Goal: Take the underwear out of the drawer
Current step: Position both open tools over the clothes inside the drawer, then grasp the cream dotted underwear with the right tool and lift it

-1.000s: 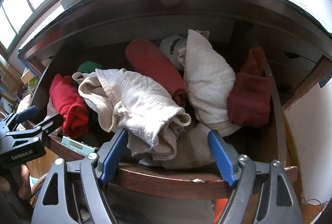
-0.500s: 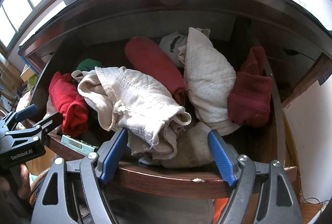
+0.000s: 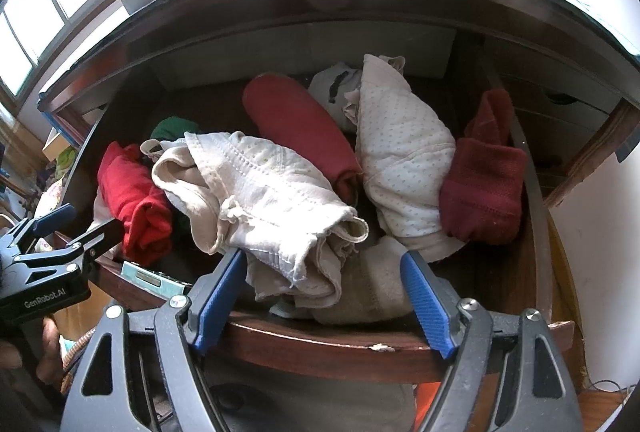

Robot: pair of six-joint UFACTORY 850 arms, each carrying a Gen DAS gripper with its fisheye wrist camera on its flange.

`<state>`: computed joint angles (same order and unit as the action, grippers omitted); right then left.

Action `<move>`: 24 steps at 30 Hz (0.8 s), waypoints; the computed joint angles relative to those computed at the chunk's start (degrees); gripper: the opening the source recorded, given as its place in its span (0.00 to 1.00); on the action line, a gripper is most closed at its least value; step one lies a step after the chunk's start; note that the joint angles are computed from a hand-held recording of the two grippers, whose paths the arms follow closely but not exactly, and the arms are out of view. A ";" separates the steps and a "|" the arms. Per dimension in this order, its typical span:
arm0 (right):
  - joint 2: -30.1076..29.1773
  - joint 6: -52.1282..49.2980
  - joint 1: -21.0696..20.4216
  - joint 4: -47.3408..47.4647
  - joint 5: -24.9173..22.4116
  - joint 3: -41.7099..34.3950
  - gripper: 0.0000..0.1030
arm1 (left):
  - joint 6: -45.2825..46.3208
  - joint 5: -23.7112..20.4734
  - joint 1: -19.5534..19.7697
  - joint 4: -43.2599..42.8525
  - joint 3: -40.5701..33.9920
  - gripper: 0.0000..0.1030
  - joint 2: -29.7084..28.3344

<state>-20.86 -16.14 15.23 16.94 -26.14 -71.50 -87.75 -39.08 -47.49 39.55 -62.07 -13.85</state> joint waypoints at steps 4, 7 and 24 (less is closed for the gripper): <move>1.11 -6.76 -1.16 7.77 1.28 1.33 0.79 | -1.03 -0.81 0.07 1.09 0.27 1.00 0.39; 3.49 -15.41 -2.59 17.46 4.85 3.47 0.79 | -4.85 -2.74 -0.43 5.56 0.32 1.00 1.02; 1.40 -31.13 -6.10 30.30 1.66 -1.19 0.79 | 6.55 -0.83 0.34 6.16 -6.43 1.00 -2.28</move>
<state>-19.46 -47.26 9.13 47.24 -24.47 -72.69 -81.21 -39.91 -47.16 45.72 -68.51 -16.13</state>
